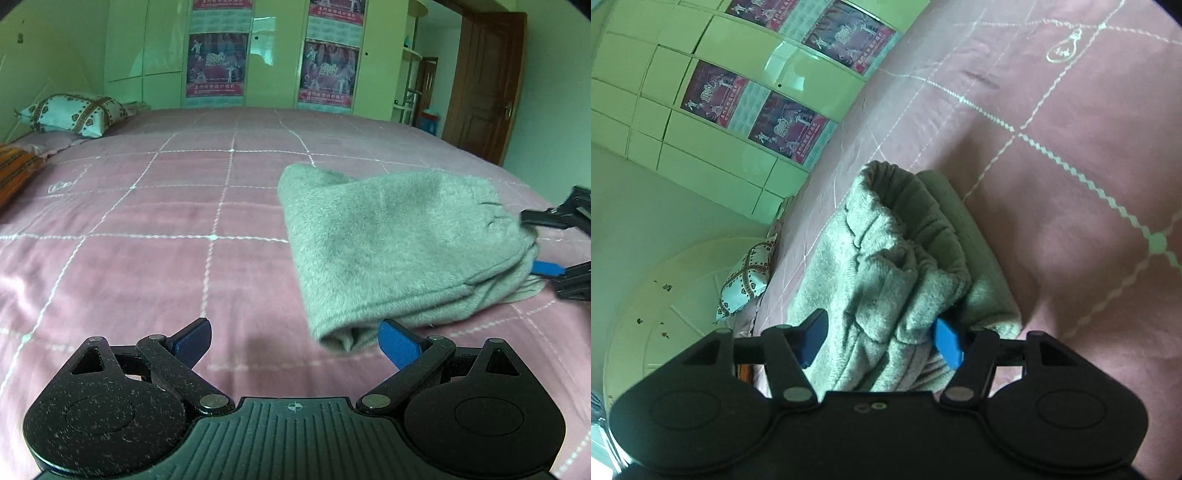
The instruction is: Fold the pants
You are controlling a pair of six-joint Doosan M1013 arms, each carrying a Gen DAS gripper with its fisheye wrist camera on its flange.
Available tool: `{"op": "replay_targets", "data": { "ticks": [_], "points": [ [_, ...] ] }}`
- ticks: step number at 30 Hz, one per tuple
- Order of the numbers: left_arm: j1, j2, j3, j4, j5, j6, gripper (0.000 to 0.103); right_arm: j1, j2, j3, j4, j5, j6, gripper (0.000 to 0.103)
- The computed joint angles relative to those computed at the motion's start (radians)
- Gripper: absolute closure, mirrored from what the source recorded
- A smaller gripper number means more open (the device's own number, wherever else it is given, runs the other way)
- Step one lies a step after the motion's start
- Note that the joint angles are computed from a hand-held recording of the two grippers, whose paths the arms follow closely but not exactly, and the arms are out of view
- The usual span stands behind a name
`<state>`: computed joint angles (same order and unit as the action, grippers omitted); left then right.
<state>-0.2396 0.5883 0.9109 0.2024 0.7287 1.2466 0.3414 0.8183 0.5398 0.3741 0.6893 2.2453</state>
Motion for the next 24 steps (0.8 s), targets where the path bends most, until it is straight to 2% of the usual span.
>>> {"op": "replay_targets", "data": {
  "ticks": [2, 5, 6, 7, 8, 9, 10, 11, 12, 13, 14, 15, 16, 17, 18, 19, 20, 21, 23, 24],
  "points": [
    [0.0, 0.022, -0.03, 0.01, 0.034, -0.009, 0.006, 0.005, -0.019, 0.043, -0.006, -0.05, -0.024, 0.048],
    [-0.001, 0.017, -0.008, 0.031, -0.015, -0.033, 0.006, 0.006, 0.029, -0.049, -0.054, 0.033, 0.028, 0.048],
    [-0.003, 0.022, -0.014, 0.056, -0.005, -0.052, 0.006, 0.007, 0.045, -0.081, -0.072, 0.053, 0.057, 0.053],
    [-0.011, 0.036, -0.036, 0.131, 0.045, -0.105, 0.006, 0.008, 0.063, -0.122, -0.092, 0.082, 0.077, 0.06],
    [-0.01, 0.039, -0.039, 0.154, 0.064, -0.142, 0.006, 0.01, 0.097, -0.2, -0.12, 0.146, 0.079, 0.065],
    [-0.001, 0.029, -0.018, 0.125, 0.04, -0.185, 0.006, 0.013, 0.127, -0.273, -0.143, 0.2, 0.062, 0.068],
    [0.001, 0.016, 0.009, 0.134, 0.015, -0.247, 0.006, 0.014, 0.138, -0.308, -0.142, 0.211, 0.023, 0.069],
    [-0.002, 0.006, 0.03, 0.158, -0.002, -0.289, 0.006, 0.015, 0.136, -0.318, -0.128, 0.19, -0.014, 0.071],
    [-0.008, -0.001, 0.046, 0.188, -0.016, -0.319, 0.008, 0.015, 0.123, -0.303, -0.112, 0.158, -0.052, 0.072],
    [-0.014, -0.007, 0.06, 0.217, -0.03, -0.346, 0.009, 0.015, 0.091, -0.252, -0.076, 0.093, -0.115, 0.073],
    [-0.016, -0.013, 0.072, 0.226, -0.046, -0.36, 0.009, 0.018, 0.045, -0.169, -0.044, -0.003, -0.196, 0.082],
    [-0.018, -0.016, 0.077, 0.233, -0.05, -0.377, 0.009, 0.021, 0.005, -0.093, -0.031, -0.088, -0.26, 0.082],
    [-0.02, -0.016, 0.077, 0.243, -0.042, -0.396, 0.009, 0.022, -0.015, -0.058, -0.046, -0.121, -0.272, 0.082],
    [-0.021, -0.013, 0.069, 0.235, -0.025, -0.397, 0.009, 0.021, -0.014, -0.052, -0.103, -0.102, -0.231, 0.081],
    [-0.021, -0.014, 0.072, 0.226, -0.022, -0.391, 0.009, 0.01, 0.007, -0.066, -0.146, -0.03, -0.138, 0.082],
    [-0.022, -0.016, 0.076, 0.227, -0.027, -0.39, 0.009, -0.007, 0.041, -0.104, -0.136, 0.083, -0.019, 0.082],
    [-0.024, -0.018, 0.077, 0.233, -0.02, -0.391, 0.009, -0.02, 0.056, -0.117, -0.098, 0.144, 0.047, 0.082],
    [-0.022, -0.021, 0.083, 0.23, -0.021, -0.394, 0.009, -0.023, 0.054, -0.113, -0.094, 0.153, 0.061, 0.082],
    [-0.015, -0.025, 0.09, 0.201, -0.032, -0.406, 0.009, -0.017, 0.014, -0.031, -0.078, 0.07, -0.012, 0.081],
    [-0.014, -0.025, 0.09, 0.197, -0.035, -0.409, 0.009, -0.016, 0.011, -0.024, -0.067, 0.062, -0.023, 0.081]
  ]
}}
